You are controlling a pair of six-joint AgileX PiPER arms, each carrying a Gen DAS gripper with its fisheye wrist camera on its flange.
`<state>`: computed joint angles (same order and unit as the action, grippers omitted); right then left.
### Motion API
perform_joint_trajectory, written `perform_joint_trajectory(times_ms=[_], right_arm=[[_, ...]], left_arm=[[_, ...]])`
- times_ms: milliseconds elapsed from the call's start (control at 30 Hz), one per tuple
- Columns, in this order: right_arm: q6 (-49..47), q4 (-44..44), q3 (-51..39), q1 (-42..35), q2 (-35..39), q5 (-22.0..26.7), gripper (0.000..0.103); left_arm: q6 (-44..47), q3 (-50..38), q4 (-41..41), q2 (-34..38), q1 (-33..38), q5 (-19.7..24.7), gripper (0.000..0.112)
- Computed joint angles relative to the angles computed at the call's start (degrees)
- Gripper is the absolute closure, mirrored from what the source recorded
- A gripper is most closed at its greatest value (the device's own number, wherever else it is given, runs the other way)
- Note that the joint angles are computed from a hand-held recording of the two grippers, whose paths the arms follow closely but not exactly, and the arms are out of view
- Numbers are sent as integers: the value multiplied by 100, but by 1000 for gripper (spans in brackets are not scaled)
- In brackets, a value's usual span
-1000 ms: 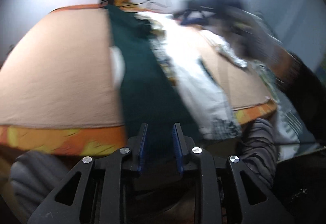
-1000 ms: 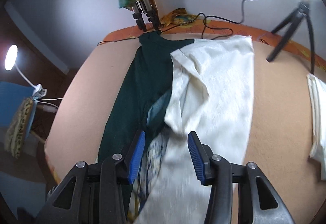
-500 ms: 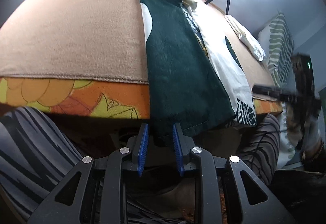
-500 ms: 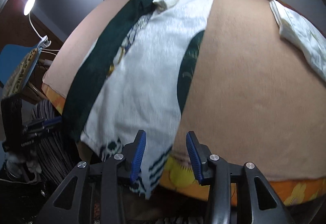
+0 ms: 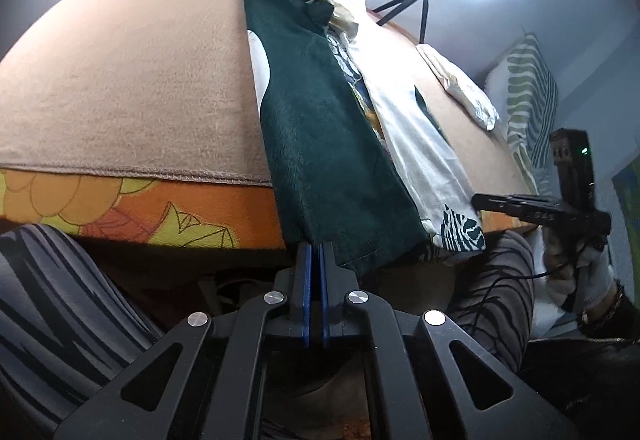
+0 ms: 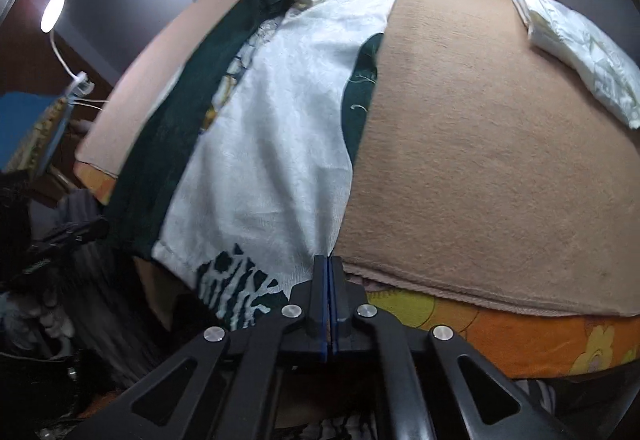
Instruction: Fold small clothes
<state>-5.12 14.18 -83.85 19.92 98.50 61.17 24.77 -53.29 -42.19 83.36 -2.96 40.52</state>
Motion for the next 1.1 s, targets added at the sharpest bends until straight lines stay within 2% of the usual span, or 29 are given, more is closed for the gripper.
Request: perform_joint_trajectory(times_ms=[67, 100, 133, 333, 467, 533, 600, 767, 867, 1100], right_arm=[[33, -72, 25, 92, -71, 87, 97], [82, -53, 65, 93, -109, 150, 76], [100, 53, 153, 39, -172, 156, 64], [63, 580, 615, -260, -373, 435, 67], [126, 587, 801, -243, -296, 349, 71], [-37, 840, 852, -295, -210, 281, 94], [-209, 1138, 934, -392, -201, 205, 103], [-454, 1438, 1198, -757, -726, 145, 103], [-526, 1560, 1301, -815, -658, 91, 103], [-963, 2459, 1120, -1135, -547, 325, 103]], left_arm=[[116, -29, -13, 38, 89, 76, 110], [151, -46, -9, 52, 132, 107, 110], [168, -59, -17, 60, 173, 144, 110], [315, -72, -160, 23, 273, 271, 110], [346, -78, -209, 28, 178, 245, 110], [351, -98, -168, 35, 87, 220, 110], [372, -124, -148, 27, 46, 231, 110], [475, -138, -230, -161, 212, 354, 111], [499, -149, -142, -3, 201, 337, 111], [576, -496, -451, 32, 342, 730, 111]])
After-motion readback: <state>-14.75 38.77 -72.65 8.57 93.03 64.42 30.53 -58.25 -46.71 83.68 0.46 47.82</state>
